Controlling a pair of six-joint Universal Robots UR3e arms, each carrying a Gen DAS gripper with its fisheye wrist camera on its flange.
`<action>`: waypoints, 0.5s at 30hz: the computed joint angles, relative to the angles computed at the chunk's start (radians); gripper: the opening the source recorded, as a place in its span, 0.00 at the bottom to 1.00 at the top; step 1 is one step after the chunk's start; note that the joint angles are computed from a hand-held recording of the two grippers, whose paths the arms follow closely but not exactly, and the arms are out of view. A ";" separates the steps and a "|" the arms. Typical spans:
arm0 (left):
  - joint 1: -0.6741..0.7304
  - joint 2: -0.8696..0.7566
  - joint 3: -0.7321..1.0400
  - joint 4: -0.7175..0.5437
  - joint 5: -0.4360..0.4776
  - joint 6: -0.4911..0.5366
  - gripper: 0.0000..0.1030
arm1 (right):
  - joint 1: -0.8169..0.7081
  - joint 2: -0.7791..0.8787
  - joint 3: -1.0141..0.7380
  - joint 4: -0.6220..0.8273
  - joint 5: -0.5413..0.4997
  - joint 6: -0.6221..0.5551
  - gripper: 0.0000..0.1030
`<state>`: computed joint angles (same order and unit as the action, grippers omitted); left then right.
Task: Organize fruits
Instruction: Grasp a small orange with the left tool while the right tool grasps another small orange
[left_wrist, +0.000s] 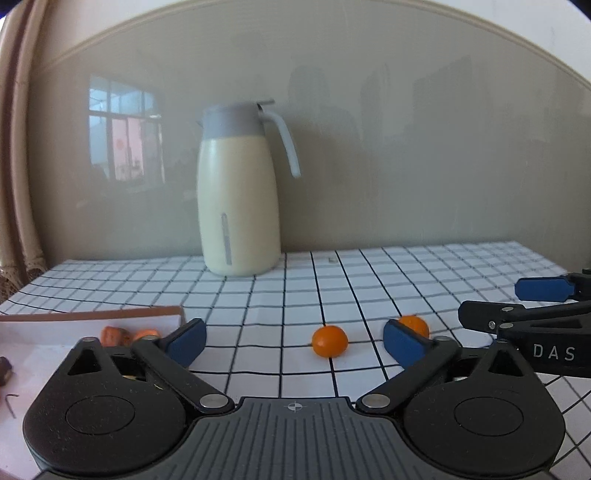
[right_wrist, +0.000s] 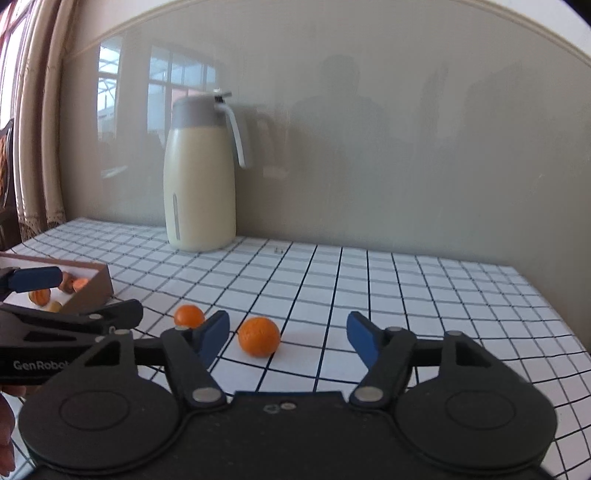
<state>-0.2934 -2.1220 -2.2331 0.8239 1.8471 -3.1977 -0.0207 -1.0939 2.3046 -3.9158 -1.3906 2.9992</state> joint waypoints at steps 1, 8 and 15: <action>0.006 -0.005 0.020 -0.032 -0.014 0.003 0.82 | -0.002 0.007 -0.011 0.018 0.006 -0.002 0.59; 0.012 -0.063 0.156 -0.199 -0.042 0.001 0.69 | 0.010 0.075 -0.116 0.133 0.016 -0.020 0.49; 0.023 -0.109 0.269 -0.315 -0.077 -0.011 0.59 | 0.006 0.119 -0.245 0.293 0.048 -0.034 0.35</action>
